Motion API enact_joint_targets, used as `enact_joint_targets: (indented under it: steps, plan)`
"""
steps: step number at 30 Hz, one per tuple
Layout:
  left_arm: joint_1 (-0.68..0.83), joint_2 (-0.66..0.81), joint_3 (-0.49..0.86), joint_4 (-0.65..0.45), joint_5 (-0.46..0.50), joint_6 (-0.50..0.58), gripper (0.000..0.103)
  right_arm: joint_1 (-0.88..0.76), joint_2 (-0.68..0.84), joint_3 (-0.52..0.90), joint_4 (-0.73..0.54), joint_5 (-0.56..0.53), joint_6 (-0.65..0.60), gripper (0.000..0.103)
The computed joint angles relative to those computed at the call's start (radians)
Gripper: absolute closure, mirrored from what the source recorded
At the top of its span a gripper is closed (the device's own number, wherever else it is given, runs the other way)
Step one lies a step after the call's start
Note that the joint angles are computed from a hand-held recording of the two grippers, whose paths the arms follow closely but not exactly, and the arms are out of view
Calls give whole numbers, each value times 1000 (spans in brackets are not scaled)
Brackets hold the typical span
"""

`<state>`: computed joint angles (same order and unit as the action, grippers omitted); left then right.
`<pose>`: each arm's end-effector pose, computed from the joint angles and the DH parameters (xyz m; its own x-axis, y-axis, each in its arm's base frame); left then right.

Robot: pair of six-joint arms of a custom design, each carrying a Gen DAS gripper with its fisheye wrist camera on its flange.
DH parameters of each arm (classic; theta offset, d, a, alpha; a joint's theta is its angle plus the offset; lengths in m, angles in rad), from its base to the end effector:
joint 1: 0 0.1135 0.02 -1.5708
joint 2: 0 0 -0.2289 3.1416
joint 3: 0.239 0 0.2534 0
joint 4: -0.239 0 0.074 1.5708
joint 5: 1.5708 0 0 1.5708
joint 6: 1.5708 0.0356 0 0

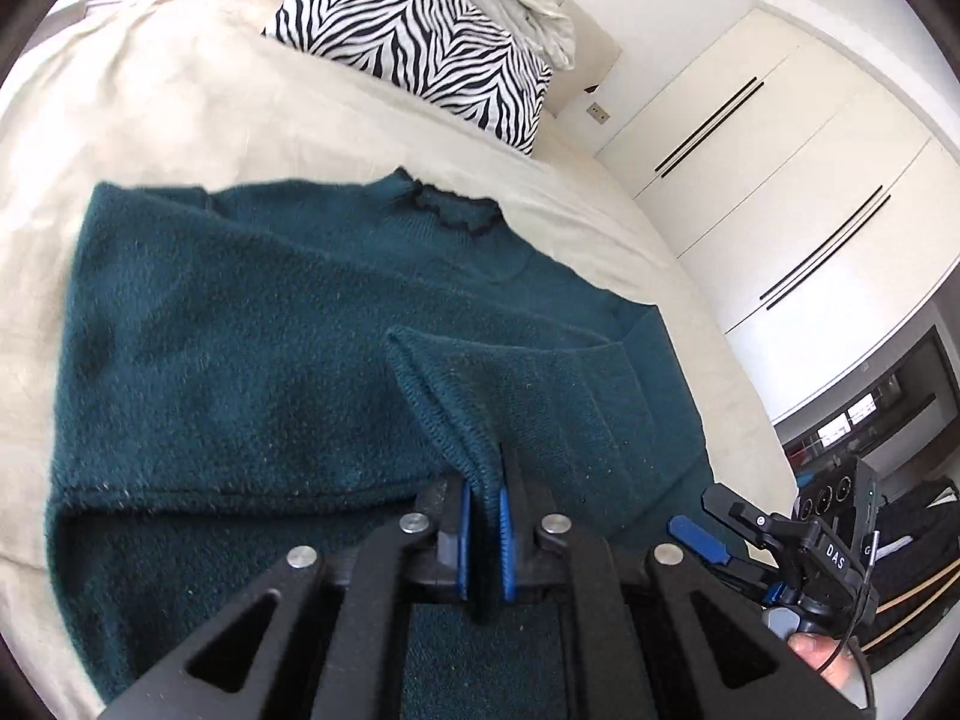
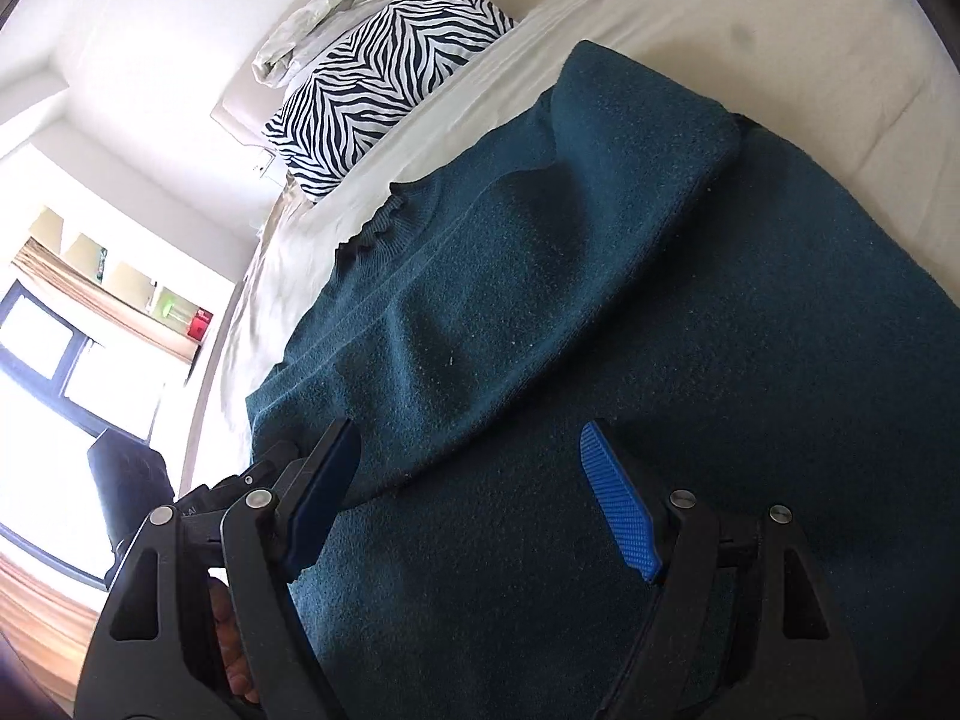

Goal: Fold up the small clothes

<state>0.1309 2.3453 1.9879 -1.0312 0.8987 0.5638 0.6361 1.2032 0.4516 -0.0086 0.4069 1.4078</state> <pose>0.4489 0.0310 0.1526 -0.7924 0.2313 -0.5644 0.5712 0.6060 -0.5536 0.1981 0.1288 0.1293 -0.4006 0.8307 -0.3867 0.4959 0.5514 0.6708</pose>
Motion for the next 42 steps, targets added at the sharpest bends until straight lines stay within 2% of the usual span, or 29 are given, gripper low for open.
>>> enact_joint_targets:
  steps: [2, 5, 8, 10, 14, 20, 23, 25, 27, 30, 32, 34, 36, 39, 42]
  plan:
    - [15, -44, -31, 66, 29, -7, 95, -23, -71, -87, 60, -9, 47, 28]
    - [42, -45, -10, 122, 81, -12, 95, -68, -155, -192, 160, -36, 91, 28]
    - [49, -50, -24, 243, 61, -56, 95, -130, -152, -230, 252, -89, 87, 28]
    - [45, 18, 60, 234, 31, -89, 95, -190, -98, -221, 311, -151, 65, 28]
    - [29, 151, 225, 138, -31, -92, 95, -315, 29, -169, 406, -254, 7, 27]
    - [29, 114, 138, 158, -15, -48, 95, -523, 222, -54, 523, -407, -61, 27]
    - [27, 108, 124, 169, -7, -48, 95, -618, 194, -98, 617, -403, -69, 27]
    - [22, 114, 131, 157, -6, -45, 95, -690, 197, -162, 740, -426, -19, 28]
    - [9, 124, 134, 153, -10, -42, 94, -744, 247, -216, 880, -457, 30, 34]
    - [-15, 101, 78, 187, -31, -25, 94, -768, 327, -243, 1011, -468, 31, 46]
    - [-21, 102, 72, 193, -44, -23, 95, -738, 342, -222, 981, -431, 4, 49]
    - [-14, 126, 112, 171, -33, -37, 95, -679, 292, -172, 834, -394, -40, 46]
    - [-12, 128, 117, 175, -29, -41, 95, -616, 318, -98, 751, -393, -51, 40]
    - [-14, 97, 69, 206, -30, -29, 95, -546, 389, 22, 682, -402, -85, 38]
    - [-11, 102, 78, 205, -24, -35, 95, -546, 399, 97, 607, -367, -127, 38]
